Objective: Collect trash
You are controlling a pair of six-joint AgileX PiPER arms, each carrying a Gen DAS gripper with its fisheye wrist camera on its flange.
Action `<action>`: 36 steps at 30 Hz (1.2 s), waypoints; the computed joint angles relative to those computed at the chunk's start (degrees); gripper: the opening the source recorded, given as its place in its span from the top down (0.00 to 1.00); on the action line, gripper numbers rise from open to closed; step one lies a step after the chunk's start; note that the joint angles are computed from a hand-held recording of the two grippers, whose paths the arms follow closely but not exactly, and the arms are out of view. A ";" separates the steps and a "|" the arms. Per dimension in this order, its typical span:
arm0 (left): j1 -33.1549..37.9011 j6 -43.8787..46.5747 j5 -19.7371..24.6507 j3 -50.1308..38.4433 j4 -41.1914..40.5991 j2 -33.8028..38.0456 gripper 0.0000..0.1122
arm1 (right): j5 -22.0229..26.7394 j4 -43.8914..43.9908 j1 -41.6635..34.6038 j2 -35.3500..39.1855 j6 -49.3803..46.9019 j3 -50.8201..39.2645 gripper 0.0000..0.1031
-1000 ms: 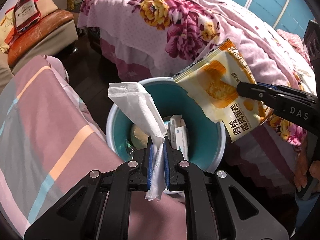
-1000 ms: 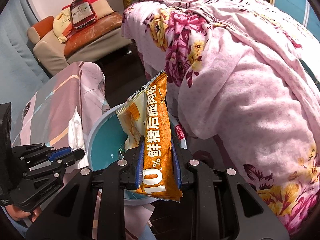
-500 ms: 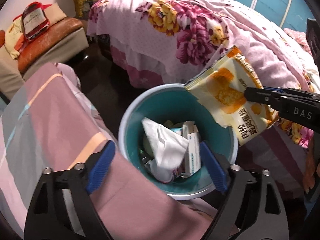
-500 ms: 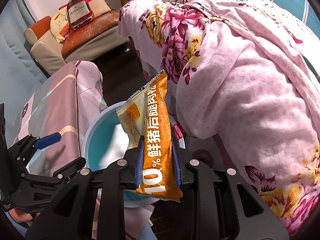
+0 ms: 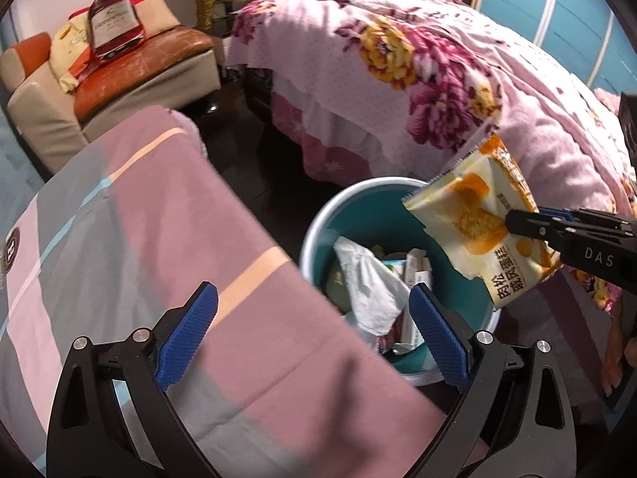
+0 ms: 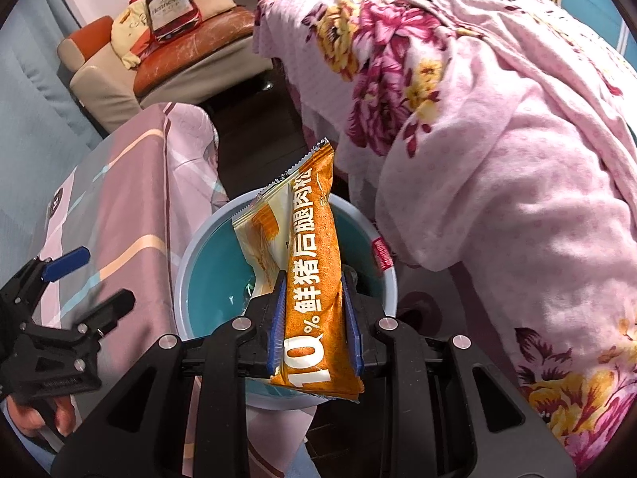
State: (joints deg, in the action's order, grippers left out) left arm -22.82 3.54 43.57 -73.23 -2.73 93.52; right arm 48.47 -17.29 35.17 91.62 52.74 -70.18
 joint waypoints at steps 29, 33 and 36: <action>8.09 5.85 -0.58 2.23 -7.44 -0.62 0.14 | 7.11 1.63 2.93 8.08 -3.94 -10.03 0.22; 8.06 5.63 -0.73 3.00 -7.16 -1.48 0.14 | 8.63 1.61 3.50 7.65 -4.15 -10.27 0.17; 7.97 5.11 -0.53 3.80 -7.02 -2.71 0.14 | 9.23 1.80 4.26 6.69 -3.72 -9.59 0.14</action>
